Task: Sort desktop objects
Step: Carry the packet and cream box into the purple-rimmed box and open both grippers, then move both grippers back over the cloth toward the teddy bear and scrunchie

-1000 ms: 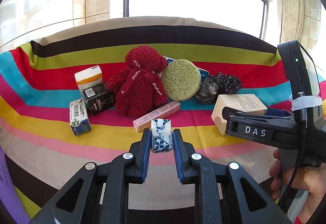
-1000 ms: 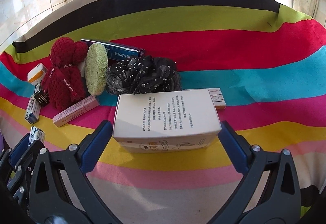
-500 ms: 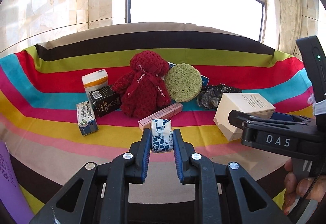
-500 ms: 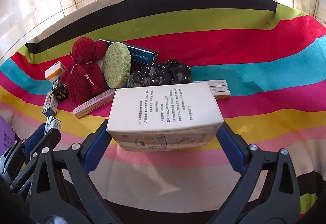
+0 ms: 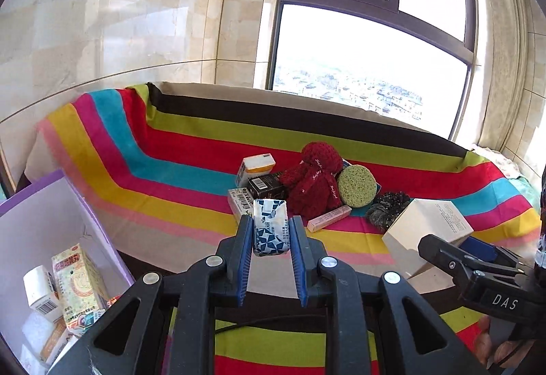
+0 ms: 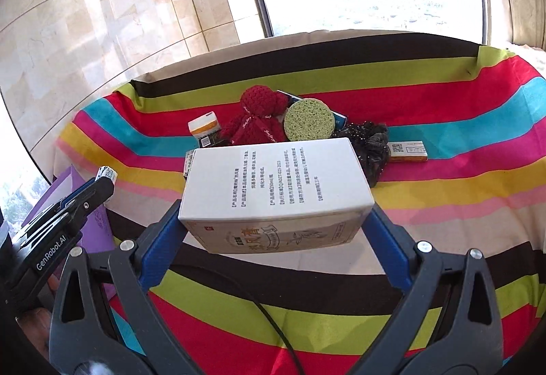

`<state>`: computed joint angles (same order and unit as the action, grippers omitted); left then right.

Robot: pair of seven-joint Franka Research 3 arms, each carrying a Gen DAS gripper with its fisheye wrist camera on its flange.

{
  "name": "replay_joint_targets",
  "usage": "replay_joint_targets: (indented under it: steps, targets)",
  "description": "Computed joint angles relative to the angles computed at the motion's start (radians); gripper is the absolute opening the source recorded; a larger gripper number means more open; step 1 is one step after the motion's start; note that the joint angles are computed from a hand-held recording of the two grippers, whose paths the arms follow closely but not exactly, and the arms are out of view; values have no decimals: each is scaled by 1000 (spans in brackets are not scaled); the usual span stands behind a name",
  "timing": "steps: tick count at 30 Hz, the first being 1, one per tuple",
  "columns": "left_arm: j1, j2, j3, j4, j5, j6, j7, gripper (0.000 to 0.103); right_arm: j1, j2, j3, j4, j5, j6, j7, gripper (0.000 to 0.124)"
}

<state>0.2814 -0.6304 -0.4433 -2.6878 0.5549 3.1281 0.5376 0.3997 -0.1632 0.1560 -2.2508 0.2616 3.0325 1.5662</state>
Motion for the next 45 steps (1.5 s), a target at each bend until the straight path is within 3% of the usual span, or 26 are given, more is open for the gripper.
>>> replay_joint_targets:
  steps: [3,6,10,14,17,29,32,34,40,45]
  targets:
    - [-35,-76,82,-43,-15,-18,23,22,99,-9,-36,10,124,4,-127,99]
    - [-65,-135,159,-74,-38,-42,60,22,110,-2,-2,29,118,6,-143,99]
    - [-86,-205,248,-114,-74,-59,115,22,185,13,-11,68,225,-4,-243,99]
    - [-48,-246,279,-136,-113,-79,144,22,224,43,9,119,288,-26,-323,99]
    - [-32,-265,311,-150,-144,-91,160,22,223,61,47,147,254,-37,-314,99]
    - [76,-320,298,-185,-196,-117,148,23,270,177,103,285,334,-137,-486,100]
    - [66,-314,325,-192,-210,-116,150,36,269,195,108,297,282,-156,-452,100]
    - [85,-323,312,-199,-213,-112,137,56,266,195,110,294,279,-164,-454,101]
    - [90,-319,301,-195,-210,-102,133,58,257,180,109,282,302,-180,-479,102]
    - [81,-329,302,-199,-213,-93,136,58,257,182,115,306,457,-276,-657,102]
